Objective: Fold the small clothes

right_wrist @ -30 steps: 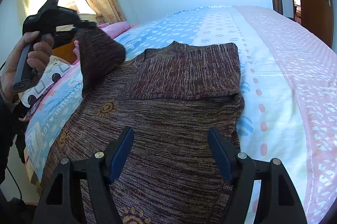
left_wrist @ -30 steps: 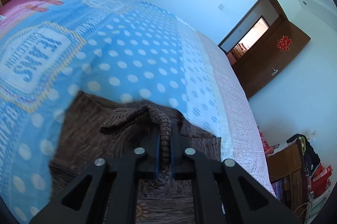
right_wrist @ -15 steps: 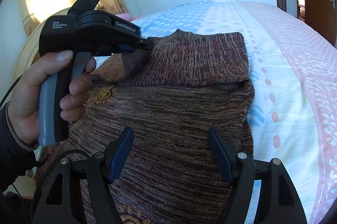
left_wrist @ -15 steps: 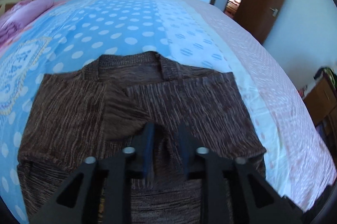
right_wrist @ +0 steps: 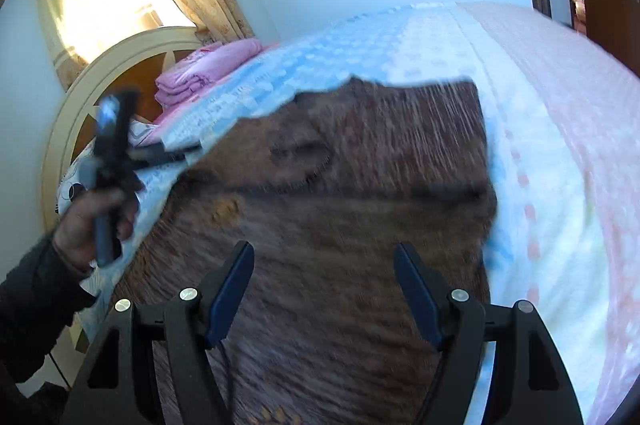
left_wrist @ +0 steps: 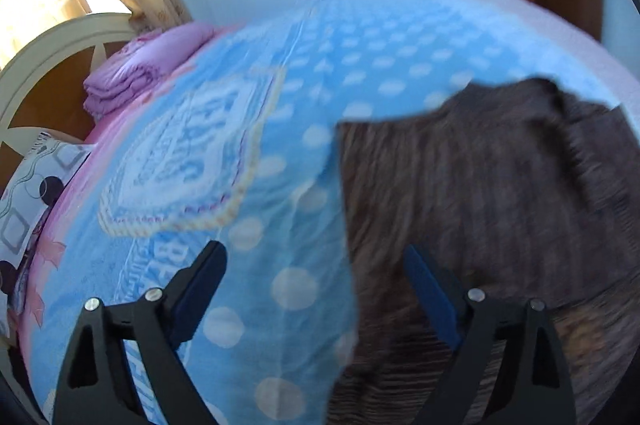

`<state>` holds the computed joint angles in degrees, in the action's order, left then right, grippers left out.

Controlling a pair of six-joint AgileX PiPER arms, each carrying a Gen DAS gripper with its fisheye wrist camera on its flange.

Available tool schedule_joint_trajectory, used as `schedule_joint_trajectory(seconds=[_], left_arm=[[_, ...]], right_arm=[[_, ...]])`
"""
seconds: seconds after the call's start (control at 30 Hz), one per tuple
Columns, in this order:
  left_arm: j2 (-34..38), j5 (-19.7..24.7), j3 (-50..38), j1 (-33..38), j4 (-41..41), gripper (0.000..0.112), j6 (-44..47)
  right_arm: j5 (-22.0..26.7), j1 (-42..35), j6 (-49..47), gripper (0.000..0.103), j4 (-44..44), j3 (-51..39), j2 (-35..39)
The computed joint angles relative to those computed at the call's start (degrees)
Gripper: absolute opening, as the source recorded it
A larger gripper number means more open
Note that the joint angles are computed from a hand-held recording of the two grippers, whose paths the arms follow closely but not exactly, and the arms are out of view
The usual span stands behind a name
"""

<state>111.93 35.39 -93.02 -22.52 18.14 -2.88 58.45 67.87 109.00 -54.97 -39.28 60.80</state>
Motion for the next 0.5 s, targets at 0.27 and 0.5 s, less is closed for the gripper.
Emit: schedule_joint_trajectory(seconds=[0.27,0.5], left_arm=[[-2.15,-5.7,7.95,0.14,6.41,0.103,-8.37],[0.01,-4.27,4.87,2.83,-5.06,0.103,-0.41]], right_arm=[[-14.39,-25.08,-34.56,0.073,15.34,-22.53,20.47],[-5.19,-33.17,-41.22,0.073,18.4,-38.59,38.32]])
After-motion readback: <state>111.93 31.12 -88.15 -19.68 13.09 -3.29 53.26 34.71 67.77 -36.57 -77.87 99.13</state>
